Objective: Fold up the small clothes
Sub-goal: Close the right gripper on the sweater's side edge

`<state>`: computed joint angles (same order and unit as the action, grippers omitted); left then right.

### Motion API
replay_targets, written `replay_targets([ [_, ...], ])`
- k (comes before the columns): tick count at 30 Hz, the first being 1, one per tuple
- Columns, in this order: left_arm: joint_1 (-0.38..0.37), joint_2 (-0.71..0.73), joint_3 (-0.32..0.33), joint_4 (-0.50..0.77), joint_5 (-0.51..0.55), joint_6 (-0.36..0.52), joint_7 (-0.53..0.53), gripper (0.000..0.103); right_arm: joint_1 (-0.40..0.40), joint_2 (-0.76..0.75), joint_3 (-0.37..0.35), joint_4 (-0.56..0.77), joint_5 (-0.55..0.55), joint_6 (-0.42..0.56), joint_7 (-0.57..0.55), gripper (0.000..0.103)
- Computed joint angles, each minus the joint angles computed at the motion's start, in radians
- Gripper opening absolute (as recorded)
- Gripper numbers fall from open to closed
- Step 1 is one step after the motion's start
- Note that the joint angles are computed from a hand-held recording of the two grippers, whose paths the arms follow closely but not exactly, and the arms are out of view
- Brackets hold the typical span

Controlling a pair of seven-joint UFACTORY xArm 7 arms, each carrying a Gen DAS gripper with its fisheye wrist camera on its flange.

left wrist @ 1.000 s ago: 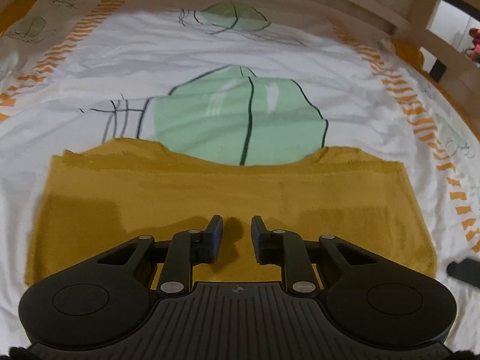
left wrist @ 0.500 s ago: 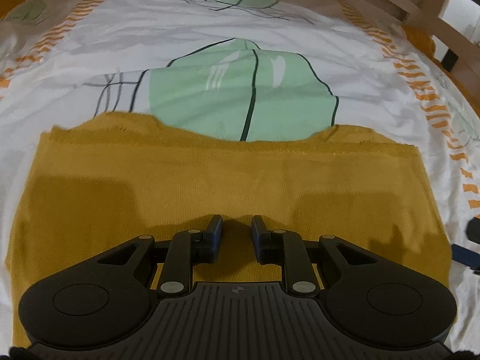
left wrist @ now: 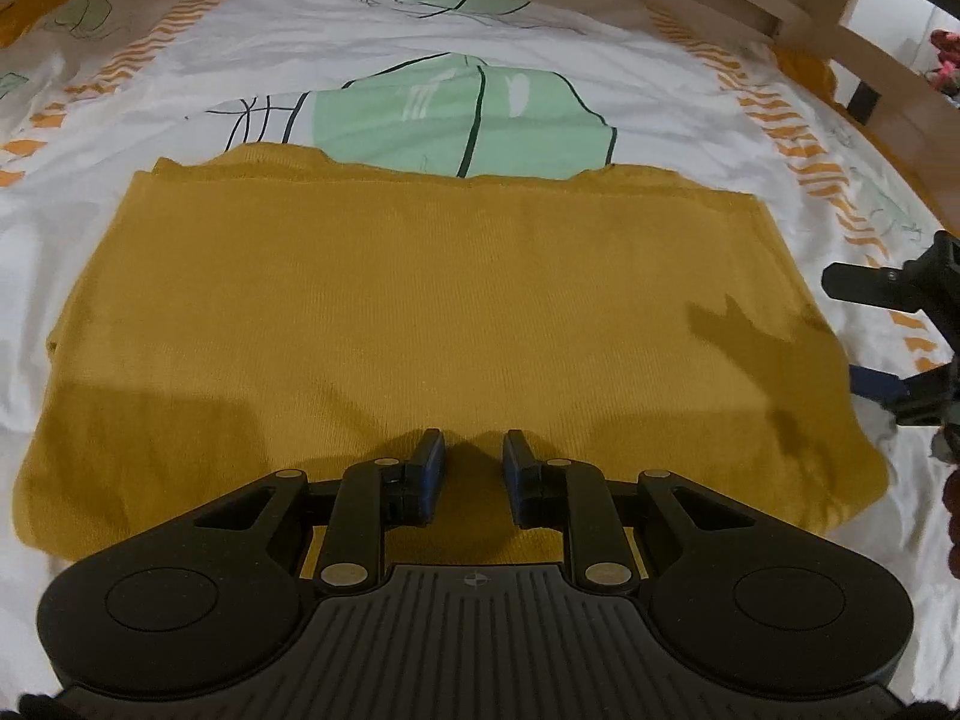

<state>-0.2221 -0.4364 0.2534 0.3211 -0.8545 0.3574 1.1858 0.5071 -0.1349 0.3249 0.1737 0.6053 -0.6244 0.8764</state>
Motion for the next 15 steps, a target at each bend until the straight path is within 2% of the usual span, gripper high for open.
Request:
replay_targets([
  [8, 0.02, 0.037, -0.006, 0.033, -0.018, 0.042, 0.008, 0.022, -0.048, 0.121, -0.1, -0.034, -0.288, -0.226, 0.204, 0.103],
  [15, 0.012, 0.049, -0.029, 0.029, -0.07, 0.008, 0.048, 0.022, -0.14, 0.246, -0.157, 0.011, -0.541, -0.374, 0.203, 0.103],
])
